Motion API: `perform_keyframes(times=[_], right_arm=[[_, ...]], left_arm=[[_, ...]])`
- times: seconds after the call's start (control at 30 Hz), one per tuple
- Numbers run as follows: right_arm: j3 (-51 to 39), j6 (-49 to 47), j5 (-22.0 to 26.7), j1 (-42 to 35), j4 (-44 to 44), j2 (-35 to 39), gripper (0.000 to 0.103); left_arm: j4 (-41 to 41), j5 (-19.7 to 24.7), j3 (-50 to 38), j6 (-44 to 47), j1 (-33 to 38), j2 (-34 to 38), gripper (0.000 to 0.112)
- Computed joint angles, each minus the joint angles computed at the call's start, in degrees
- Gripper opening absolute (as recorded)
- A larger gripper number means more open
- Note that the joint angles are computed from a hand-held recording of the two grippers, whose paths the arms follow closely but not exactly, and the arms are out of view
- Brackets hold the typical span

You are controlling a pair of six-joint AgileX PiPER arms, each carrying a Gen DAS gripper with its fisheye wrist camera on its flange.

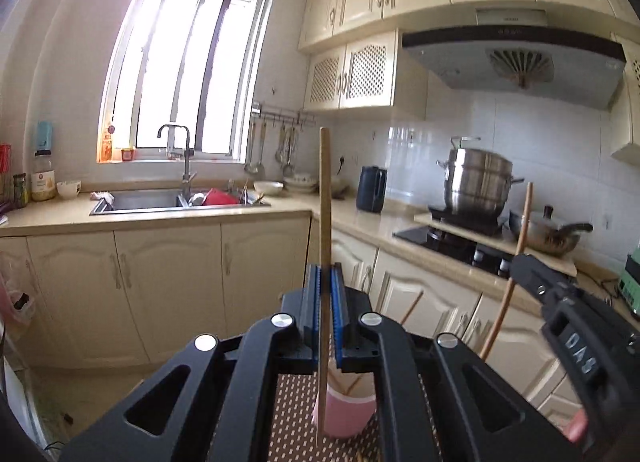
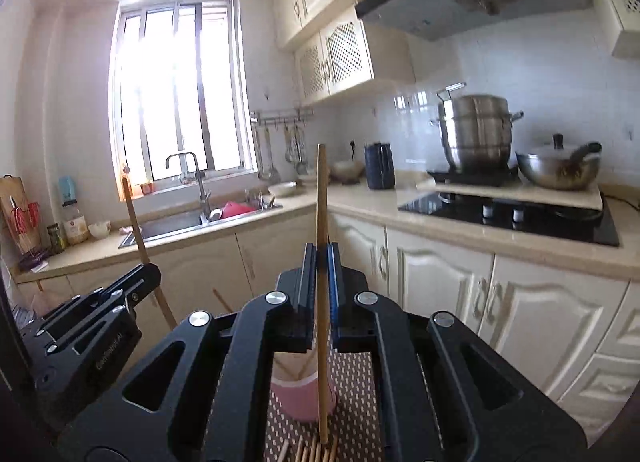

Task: Organize utensils
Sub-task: 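Lift both held chopsticks upright and carry them above the pink cup, then open both grippers to release the chopsticks into the pink cup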

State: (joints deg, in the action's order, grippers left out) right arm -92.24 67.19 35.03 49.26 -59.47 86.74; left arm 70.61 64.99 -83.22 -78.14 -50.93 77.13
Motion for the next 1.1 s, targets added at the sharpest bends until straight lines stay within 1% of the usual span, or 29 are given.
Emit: perform_keyframes(times=[0.07, 0.23, 0.3, 0.4, 0.47, 0.57, 0.67, 0.73, 0.83, 0.9, 0.93, 1.0, 1.03, 1.07, 1.1], right_arm=[[-1.77, 0.25, -1.26, -0.69, -0.88, 1.32, 0.006], [-8.03, -2.84, -5.88, -3.47, 0.09, 6.26, 0.006], [-9.76, -3.67, -6.65, -4.23, 0.76, 7.82, 0.006], [-11.27, -6.03, -10.26, -6.56, 5.11, 9.54, 0.006], [-11.75, -6.25, -12.09, -7.57, 6.12, 10.68, 0.006], [-12.90, -9.13, -13.45, -8.92, 10.34, 12.46, 0.006], [-13.43, -10.87, -14.67, -10.09, 13.33, 14.54, 0.006], [-14.00, -13.26, -14.21, -10.66, 16.06, 16.31, 0.006], [-13.50, -21.36, -13.42, -11.61, 24.83, 17.78, 0.006], [-12.74, -28.73, -12.71, -12.32, 32.05, 18.16, 0.007], [-13.02, -31.52, -10.79, -12.38, 34.31, 18.55, 0.007], [-11.08, -32.81, -9.71, -12.56, 35.21, 17.87, 0.007], [-9.93, -32.90, -9.41, -12.79, 35.51, 17.30, 0.008], [-8.24, -32.72, -9.01, -13.10, 35.87, 16.38, 0.015], [-6.97, -32.93, -9.00, -13.35, 36.39, 15.72, 0.034]], left_arm=[[-0.21, -1.72, -2.29, 0.74, 1.67, 1.27, 0.006], [-2.85, -5.04, -7.91, 3.20, 5.75, 5.15, 0.006], [-3.84, -6.78, -9.65, 4.07, 7.42, 6.81, 0.006], [-5.53, -9.04, -10.98, 4.39, 10.18, 8.36, 0.006], [-6.95, -10.36, -11.56, 4.68, 11.93, 9.29, 0.006], [-8.29, -13.02, -11.14, 4.31, 14.43, 10.52, 0.006], [-11.19, -14.25, -11.56, 6.07, 16.79, 12.44, 0.006], [-13.71, -15.25, -11.38, 7.80, 18.31, 13.55, 0.006], [-18.21, -16.37, -10.73, 11.58, 20.37, 15.16, 0.006], [-17.94, -17.27, -8.41, 11.17, 20.78, 14.75, 0.007], [-17.22, -17.01, -7.27, 10.79, 20.68, 14.64, 0.007], [-16.46, -16.76, -5.25, 10.52, 20.53, 14.03, 0.016], [-16.22, -17.10, -3.66, 10.74, 20.48, 13.33, 0.030], [-15.44, -17.24, -2.20, 10.06, 20.29, 12.70, 0.036], [-14.63, -17.08, -0.78, 9.24, 20.01, 12.05, 0.036]])
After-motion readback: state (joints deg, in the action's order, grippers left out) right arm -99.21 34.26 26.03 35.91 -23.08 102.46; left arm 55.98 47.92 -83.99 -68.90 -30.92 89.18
